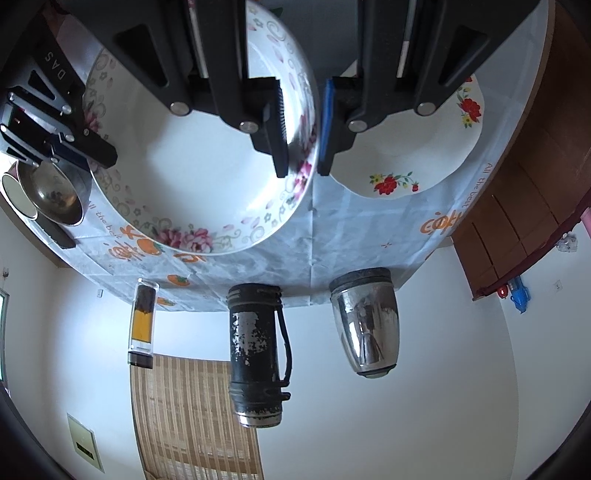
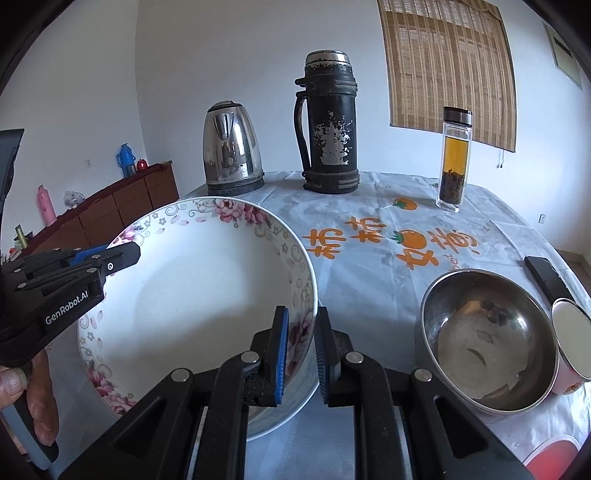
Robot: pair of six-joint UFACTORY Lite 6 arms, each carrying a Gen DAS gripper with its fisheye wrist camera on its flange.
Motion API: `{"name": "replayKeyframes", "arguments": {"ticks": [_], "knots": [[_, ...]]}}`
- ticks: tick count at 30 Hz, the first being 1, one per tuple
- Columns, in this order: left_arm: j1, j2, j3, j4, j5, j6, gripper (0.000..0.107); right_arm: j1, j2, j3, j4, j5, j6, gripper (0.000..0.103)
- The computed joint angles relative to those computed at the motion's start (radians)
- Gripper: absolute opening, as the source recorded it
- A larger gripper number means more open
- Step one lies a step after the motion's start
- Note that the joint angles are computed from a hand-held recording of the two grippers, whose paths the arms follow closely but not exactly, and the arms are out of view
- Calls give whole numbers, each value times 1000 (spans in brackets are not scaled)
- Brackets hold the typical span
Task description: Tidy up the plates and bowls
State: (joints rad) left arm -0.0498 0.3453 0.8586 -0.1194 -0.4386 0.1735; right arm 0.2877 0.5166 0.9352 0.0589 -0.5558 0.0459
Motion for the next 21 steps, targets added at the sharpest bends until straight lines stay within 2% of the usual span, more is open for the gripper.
{"name": "replayKeyframes", "arguments": {"ticks": [12,21], "knots": [[-2,68,56,41,35,-40,12,1,31,29,47,20,-31,15],[13,124,110,137,80,-134,13,-3,42,49,51,40,-28,15]]}}
